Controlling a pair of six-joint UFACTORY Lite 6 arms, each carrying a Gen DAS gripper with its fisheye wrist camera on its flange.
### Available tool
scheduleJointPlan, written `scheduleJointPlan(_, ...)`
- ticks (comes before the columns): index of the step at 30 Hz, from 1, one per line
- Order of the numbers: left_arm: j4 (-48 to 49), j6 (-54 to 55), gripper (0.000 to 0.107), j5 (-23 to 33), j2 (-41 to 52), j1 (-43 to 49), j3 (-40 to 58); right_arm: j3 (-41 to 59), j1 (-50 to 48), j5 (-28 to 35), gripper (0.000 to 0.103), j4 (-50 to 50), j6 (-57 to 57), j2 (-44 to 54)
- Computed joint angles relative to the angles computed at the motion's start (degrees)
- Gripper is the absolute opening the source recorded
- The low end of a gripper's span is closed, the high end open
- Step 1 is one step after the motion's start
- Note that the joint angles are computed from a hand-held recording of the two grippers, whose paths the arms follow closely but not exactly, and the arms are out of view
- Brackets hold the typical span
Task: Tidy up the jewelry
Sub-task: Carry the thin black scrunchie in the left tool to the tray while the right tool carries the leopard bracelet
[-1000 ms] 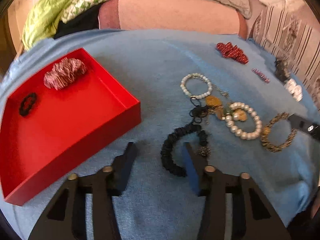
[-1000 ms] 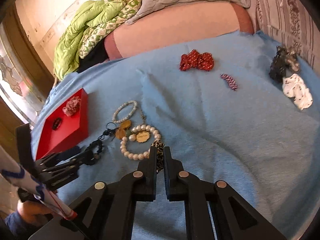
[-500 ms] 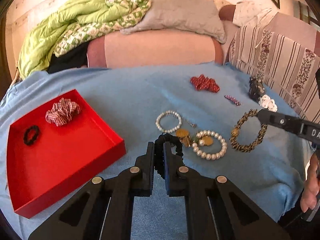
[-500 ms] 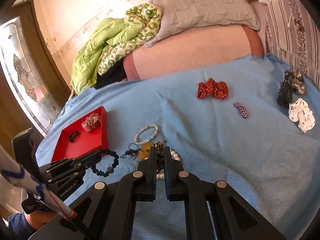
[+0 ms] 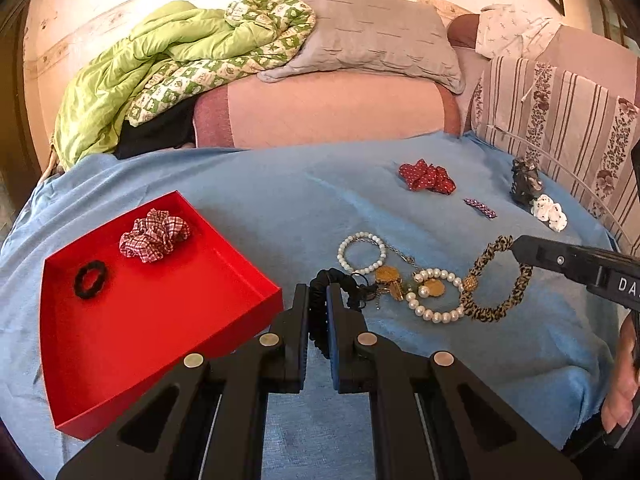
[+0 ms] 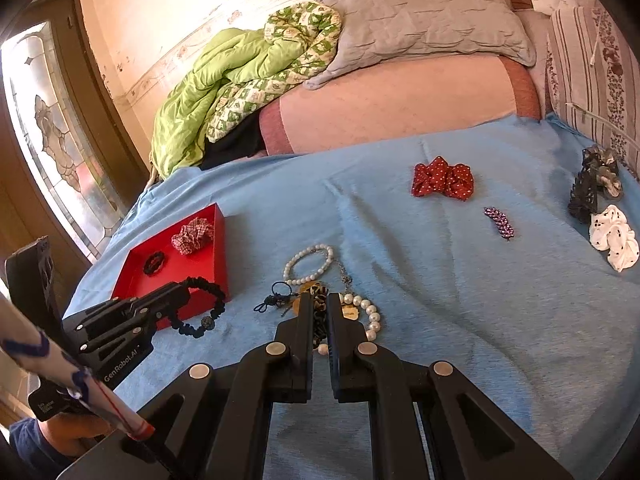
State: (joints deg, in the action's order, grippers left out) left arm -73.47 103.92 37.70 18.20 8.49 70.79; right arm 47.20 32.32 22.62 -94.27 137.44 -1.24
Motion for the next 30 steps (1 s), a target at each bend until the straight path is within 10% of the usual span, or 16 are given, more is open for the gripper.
scheduleJointPlan(15, 0.6, -1.4, 0.008, 2.16, 1.79, 4.98, 4.7, 17.49, 3.57, 0.51, 0.007, 2.38, -4.46, 14.19)
scheduleJointPlan(30, 11.92, -22.37, 0.008, 5.73, 20.34, 9.96, 32.64, 38.77, 2.08, -4.53, 0.007, 16.03, -22.13, 29.35)
